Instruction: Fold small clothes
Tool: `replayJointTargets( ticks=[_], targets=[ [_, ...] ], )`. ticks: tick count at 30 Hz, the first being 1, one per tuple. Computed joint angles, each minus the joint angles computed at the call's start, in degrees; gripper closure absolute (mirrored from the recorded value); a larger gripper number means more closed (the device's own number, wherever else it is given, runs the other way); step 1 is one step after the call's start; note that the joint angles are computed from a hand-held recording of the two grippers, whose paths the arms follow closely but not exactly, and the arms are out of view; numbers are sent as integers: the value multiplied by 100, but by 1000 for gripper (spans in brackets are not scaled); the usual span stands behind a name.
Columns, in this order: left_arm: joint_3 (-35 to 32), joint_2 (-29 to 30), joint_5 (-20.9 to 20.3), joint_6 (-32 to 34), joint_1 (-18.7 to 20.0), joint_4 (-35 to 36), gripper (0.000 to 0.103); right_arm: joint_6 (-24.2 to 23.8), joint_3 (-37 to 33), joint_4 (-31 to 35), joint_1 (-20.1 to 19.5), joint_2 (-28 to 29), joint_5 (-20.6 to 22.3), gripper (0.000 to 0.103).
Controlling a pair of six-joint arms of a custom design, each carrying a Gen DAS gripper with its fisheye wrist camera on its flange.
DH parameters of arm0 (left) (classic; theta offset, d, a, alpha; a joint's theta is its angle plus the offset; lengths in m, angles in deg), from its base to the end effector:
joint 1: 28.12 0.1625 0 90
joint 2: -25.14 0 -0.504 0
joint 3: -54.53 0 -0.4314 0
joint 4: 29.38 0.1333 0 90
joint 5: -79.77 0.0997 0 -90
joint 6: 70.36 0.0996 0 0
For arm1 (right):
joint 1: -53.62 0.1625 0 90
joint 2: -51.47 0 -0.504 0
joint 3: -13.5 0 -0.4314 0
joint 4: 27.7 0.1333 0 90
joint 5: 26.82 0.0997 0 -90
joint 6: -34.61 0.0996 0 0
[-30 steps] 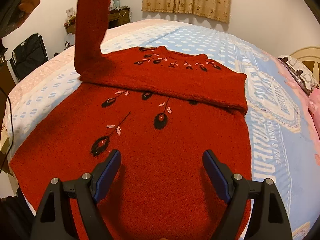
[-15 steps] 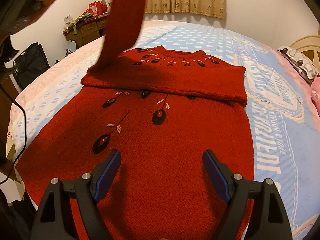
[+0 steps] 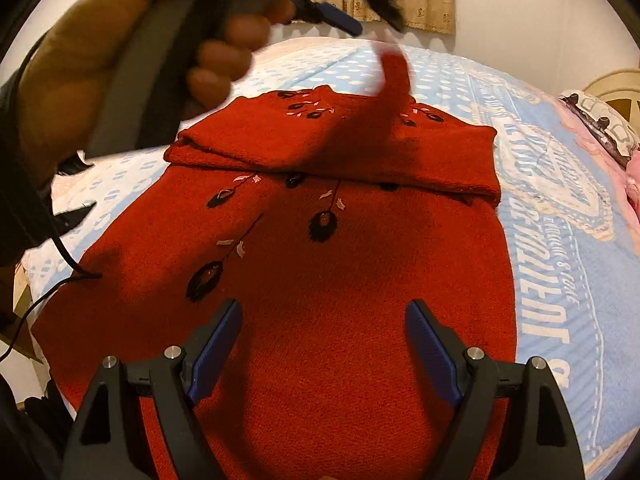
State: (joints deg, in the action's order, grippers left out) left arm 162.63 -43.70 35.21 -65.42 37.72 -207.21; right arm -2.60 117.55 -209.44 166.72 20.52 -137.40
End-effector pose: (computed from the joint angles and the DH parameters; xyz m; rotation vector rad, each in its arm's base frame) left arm -0.0732 -0.6624 0.3880 0.1538 2.2847 -1.1583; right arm 0.3580 -0.5887 -0.0476 1.2973 -2.3945 0.3827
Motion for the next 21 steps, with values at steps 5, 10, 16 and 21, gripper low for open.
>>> replayJointTargets(
  ticks=[5,10,16,21],
  targets=[
    [288,-142,248,817,-110,-550,35,32,-13,126,-26,-17,63,19],
    [763,-507,765,1279,66,-1007,26,82,14,164,-38,-81,156,19],
    [1041,-854,1652,1259,659,-1251,26,566,-83,1015,-131,-589,664,19],
    [968,-940,1646,431,1201,-1165,25,1146,-931,1285,-95,-367,207,19]
  ],
)
